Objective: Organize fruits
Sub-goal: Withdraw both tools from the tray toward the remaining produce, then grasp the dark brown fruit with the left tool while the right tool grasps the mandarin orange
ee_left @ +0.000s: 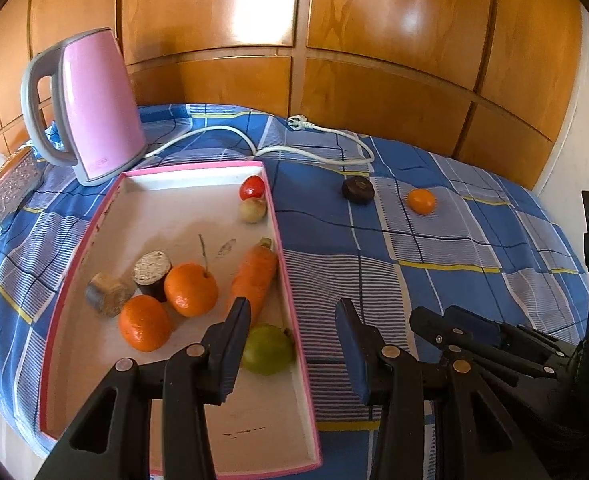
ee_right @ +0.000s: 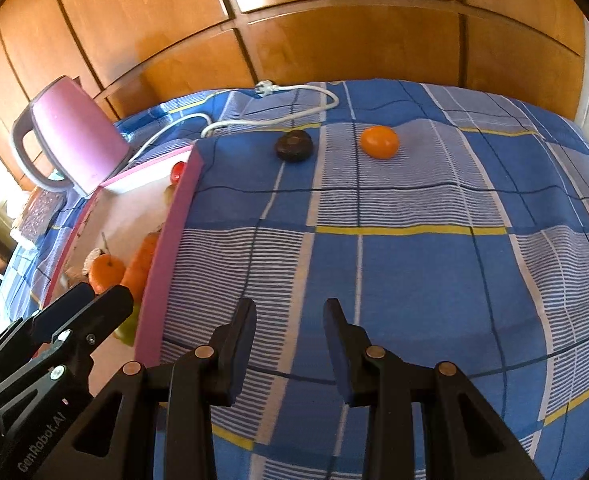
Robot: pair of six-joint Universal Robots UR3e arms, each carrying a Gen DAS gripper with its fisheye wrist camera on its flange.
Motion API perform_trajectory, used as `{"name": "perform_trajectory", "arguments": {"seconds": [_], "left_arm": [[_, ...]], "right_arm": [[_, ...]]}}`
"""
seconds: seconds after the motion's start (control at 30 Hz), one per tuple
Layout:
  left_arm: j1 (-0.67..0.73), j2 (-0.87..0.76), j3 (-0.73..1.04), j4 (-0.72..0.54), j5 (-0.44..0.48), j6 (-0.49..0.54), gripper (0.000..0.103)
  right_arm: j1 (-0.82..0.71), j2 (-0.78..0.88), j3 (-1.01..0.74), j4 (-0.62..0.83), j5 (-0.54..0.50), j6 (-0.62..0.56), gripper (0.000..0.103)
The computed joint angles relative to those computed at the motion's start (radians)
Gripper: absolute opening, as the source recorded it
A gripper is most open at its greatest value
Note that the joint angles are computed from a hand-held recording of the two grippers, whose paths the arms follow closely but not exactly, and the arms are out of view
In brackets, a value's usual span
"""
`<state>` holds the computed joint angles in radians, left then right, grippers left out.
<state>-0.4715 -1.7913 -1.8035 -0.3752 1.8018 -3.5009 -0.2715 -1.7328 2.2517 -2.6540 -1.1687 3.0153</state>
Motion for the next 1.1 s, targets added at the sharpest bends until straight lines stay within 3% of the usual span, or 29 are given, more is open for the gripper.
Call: {"name": "perform_trajectory", "arguments": {"seconds": [0.73, 1.1], "left_arm": [[-0.026, -0.145, 0.168, -0.059, -0.022, 0.01, 0.044], [-0.023, -0.251, 0.327, -0.115, -0.038, 0.012, 0.044]], "right_arm": [[-0.085, 0.062, -0.008, -0.015, -0.009, -0.025, 0.035], [-0.098, 0.188, -0.137, -0.045, -0.042, -0.028, 0.035]]}}
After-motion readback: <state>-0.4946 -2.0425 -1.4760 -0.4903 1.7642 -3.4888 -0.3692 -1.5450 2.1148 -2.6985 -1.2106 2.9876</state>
